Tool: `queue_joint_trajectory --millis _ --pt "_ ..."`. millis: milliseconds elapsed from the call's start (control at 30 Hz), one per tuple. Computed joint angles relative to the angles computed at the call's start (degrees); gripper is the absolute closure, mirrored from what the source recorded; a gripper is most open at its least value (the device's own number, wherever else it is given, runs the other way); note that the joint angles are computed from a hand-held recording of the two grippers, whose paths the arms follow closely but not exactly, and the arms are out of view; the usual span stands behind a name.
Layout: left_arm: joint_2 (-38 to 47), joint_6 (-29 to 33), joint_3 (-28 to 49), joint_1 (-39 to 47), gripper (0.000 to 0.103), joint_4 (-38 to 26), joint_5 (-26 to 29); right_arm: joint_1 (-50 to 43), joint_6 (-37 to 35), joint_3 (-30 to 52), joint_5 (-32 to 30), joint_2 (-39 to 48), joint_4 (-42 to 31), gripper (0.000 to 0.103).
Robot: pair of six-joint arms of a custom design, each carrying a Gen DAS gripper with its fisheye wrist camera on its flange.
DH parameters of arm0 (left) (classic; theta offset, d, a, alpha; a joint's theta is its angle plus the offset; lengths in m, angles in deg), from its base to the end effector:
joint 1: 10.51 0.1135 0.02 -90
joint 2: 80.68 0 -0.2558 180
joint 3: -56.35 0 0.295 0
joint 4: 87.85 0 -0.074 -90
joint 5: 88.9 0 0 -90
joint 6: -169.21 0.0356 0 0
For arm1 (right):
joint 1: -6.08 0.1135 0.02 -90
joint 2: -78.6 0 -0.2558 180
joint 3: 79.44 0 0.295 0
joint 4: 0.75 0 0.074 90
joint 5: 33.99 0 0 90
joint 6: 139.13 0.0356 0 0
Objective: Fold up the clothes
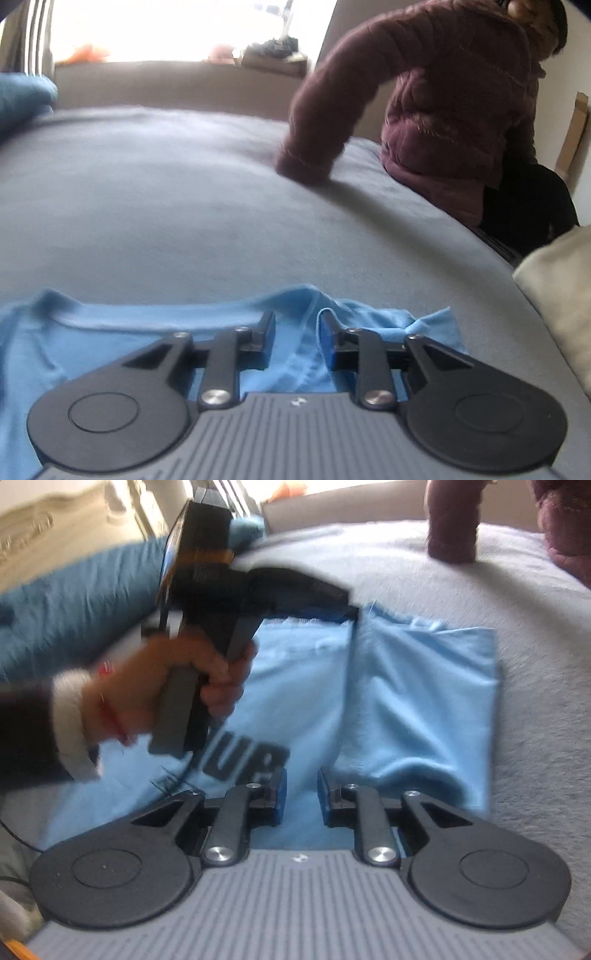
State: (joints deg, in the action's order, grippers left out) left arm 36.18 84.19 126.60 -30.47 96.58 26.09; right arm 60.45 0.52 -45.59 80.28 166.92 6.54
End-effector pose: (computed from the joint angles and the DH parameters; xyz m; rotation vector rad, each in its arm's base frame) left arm 0.3868 -0.1565 0.0560 0.7153 2.1909 -0.6365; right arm 0.1612 0.1998 0.0510 0.1004 2.3370 0.4118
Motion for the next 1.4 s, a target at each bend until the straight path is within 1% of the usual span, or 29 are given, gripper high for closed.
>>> queue_joint_trajectory --millis 33,67,100,133,233,300,367,433,500,567,700,800,833,867,900,933,1000,1100,1167,1200,1233,1300,1333,1367,1400 --pt "-0.8 0.7 -0.9 0.1 0.064 1.1 0.0 -0.1 1.3 -2.3 0.9 -2.9 0.9 0.086" --pt "-1.2 1.6 -1.4 -0.1 0.051 1.4 -0.2 -0.5 3.4 -4.5 2.0 -5.6 1.7 0.086" --pt "-1.7 2.4 -1.9 -0.3 0.047 1.6 -0.3 -1.2 5.5 -5.9 3.2 -7.6 0.8 0.086" --pt "-2.0 3.2 -2.2 -0.4 0.046 1.7 -0.4 -2.0 7.6 -7.2 4.3 -9.6 -0.2 0.086" --pt "-0.9 3.8 0.5 -0.2 0.046 -3.9 1.8 -4.1 12.4 -8.5 6.2 -11.6 -4.1 0.084" --pt "-0.1 3.3 1.8 0.1 0.046 -6.2 2.3 -3.7 11.0 -6.5 7.4 -10.0 -7.4 0.084" --pt "0.8 2.9 3.1 0.5 0.046 -8.2 2.6 -1.4 4.4 -2.3 9.7 -6.2 -11.7 0.084" --pt "0.9 2.6 3.3 1.1 0.046 -9.0 2.7 1.7 -4.7 3.8 12.4 -0.2 -17.3 0.084" --pt "0.9 2.3 3.8 1.8 0.046 -10.1 3.3 4.6 -12.9 8.7 15.0 5.5 -20.3 0.084" --pt "0.7 2.8 4.2 2.6 0.046 -11.8 4.7 5.3 -17.7 11.4 14.8 8.6 -19.9 0.083" --pt "1.5 3.4 6.3 2.4 0.046 -15.5 5.4 6.0 -25.6 15.5 13.8 13.5 -17.8 0.083" --pt "2.2 3.7 7.0 1.9 0.048 -17.3 5.5 6.5 -29.2 19.8 13.9 17.6 -20.2 0.080" --pt "2.2 3.7 6.9 1.8 0.048 -17.4 5.5 6.6 -29.3 21.5 14.3 19.4 -21.5 0.081" --pt "2.1 3.6 6.5 1.8 0.049 -17.1 5.7 6.2 -29.0 21.7 14.2 19.8 -21.4 0.084" --pt "2.0 3.7 6.3 1.9 0.050 -17.1 5.9 5.8 -28.7 21.8 14.1 20.2 -21.3 0.089" --pt "1.8 4.0 6.2 2.1 0.051 -17.4 6.4 5.1 -27.2 21.9 13.6 19.6 -22.0 0.098" --pt "1.5 4.9 6.2 2.6 0.051 -18.1 7.5 4.8 -24.2 20.2 12.4 15.7 -22.4 0.098" --pt "1.2 5.6 6.1 3.2 0.052 -18.5 8.2 5.2 -18.7 16.2 8.4 7.8 -22.1 0.098" --pt "1.5 5.3 6.1 3.1 0.052 -18.3 7.8 4.9 -15.3 14.4 4.9 5.7 -20.7 0.098" --pt "1.6 5.1 6.1 3.0 0.052 -18.2 7.5 4.1 -14.2 13.3 2.4 5.4 -18.9 0.097" --pt "1.5 4.9 5.7 2.9 0.052 -17.7 7.3 3.7 -12.5 12.6 1.0 6.0 -17.1 0.094" --pt "1.1 4.8 5.0 2.8 0.052 -16.6 7.0 3.6 -9.5 12.7 -1.2 7.4 -16.6 0.087" --pt "0.6 5.1 4.2 2.8 0.052 -15.9 6.9 3.9 -8.0 12.6 -1.7 7.2 -17.1 0.078" --pt "-0.1 5.9 3.3 3.0 0.052 -15.2 7.1 4.4 -7.2 11.3 -1.3 5.3 -16.8 0.075" --pt "-0.8 6.8 2.3 3.2 0.052 -14.4 7.3 4.8 -6.4 9.9 -1.0 3.4 -16.6 0.074"
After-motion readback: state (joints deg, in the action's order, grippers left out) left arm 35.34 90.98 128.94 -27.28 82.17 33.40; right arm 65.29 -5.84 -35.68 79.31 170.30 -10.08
